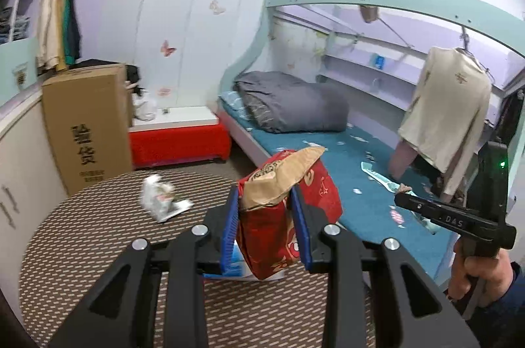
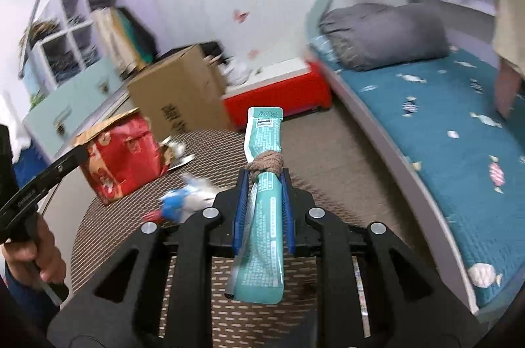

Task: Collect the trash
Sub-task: 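Carry the red bag and teal packet to the bin and release them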

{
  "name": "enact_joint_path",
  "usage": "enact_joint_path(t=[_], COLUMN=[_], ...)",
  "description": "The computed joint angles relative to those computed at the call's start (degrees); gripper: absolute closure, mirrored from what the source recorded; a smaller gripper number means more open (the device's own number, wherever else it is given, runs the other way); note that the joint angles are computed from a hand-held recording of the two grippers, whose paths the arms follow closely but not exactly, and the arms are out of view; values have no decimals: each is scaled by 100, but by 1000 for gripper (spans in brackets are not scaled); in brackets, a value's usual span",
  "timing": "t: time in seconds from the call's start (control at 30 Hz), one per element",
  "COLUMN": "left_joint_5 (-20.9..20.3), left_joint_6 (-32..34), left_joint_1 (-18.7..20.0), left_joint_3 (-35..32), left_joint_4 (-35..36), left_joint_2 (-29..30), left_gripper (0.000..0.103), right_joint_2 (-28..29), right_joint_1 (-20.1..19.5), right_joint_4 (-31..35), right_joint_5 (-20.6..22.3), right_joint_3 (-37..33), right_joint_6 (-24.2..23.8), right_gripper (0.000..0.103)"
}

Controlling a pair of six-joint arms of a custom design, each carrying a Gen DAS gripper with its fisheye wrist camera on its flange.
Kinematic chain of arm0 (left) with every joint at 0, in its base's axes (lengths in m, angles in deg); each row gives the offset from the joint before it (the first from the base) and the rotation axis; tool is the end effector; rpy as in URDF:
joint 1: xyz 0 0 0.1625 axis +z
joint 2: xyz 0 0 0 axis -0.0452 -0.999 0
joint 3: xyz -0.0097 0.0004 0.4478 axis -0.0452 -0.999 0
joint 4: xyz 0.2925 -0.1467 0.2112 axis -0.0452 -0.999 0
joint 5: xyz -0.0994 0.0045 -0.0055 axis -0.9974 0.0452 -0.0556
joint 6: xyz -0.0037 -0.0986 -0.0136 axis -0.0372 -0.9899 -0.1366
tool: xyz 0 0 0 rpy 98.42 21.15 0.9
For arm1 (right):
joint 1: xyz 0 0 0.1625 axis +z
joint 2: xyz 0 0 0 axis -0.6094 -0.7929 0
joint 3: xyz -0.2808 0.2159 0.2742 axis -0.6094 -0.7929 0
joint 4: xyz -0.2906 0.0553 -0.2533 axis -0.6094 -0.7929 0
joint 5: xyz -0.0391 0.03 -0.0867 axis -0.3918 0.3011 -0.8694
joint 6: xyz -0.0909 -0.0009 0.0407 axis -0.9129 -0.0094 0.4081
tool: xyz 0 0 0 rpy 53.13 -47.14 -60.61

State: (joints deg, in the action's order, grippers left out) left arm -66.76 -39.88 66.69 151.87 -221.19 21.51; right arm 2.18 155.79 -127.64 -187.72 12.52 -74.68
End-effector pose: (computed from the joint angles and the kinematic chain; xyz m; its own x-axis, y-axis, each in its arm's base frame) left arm -0.1327 -0.6390 0.4019 -0.7219 0.5049 -0.4733 0.6896 0.4683 -0.5524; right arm 0.3780 -0.5631 0.1451 -0.8866 0.0839 0.4549 -0.3426 0.5418 -0.7675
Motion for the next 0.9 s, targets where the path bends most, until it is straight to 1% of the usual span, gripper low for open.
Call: enact_joint_path(t=[0.13, 0.2, 0.33, 0.43, 0.53, 0.7, 0.9], left_joint_5=[-29, -24, -17, 26, 181, 596, 945], left_joint_6=[-123, -205, -298, -403, -489, -564, -744], left_joint_1=[-280, -403, -589, -686, -774, -930, -984], left_joint_3=[111, 142, 168, 159, 134, -5, -258], left_joint_4=[4, 37, 177, 356, 505, 764, 1058], left_joint_2=[200, 329, 592, 820, 1079, 1622, 2175], left_gripper=[73, 73, 73, 73, 73, 73, 73], right_joint_2=[-378, -494, -736, -858, -904, -879, -866], right_joint_1=[-150, -233, -523, -789, -1021, -1412, -1816], right_joint_4=[-503, -617, -729, -672, -600, -396, -146], right_joint_5=[-394, -503, -659, -591, -423, -150, 165], right_joint_3=[594, 807, 1302, 1556, 1709, 1808, 1911], right_joint_6=[104, 157, 494, 742, 937, 1287, 1585], right_gripper=[84, 84, 84, 84, 84, 84, 84])
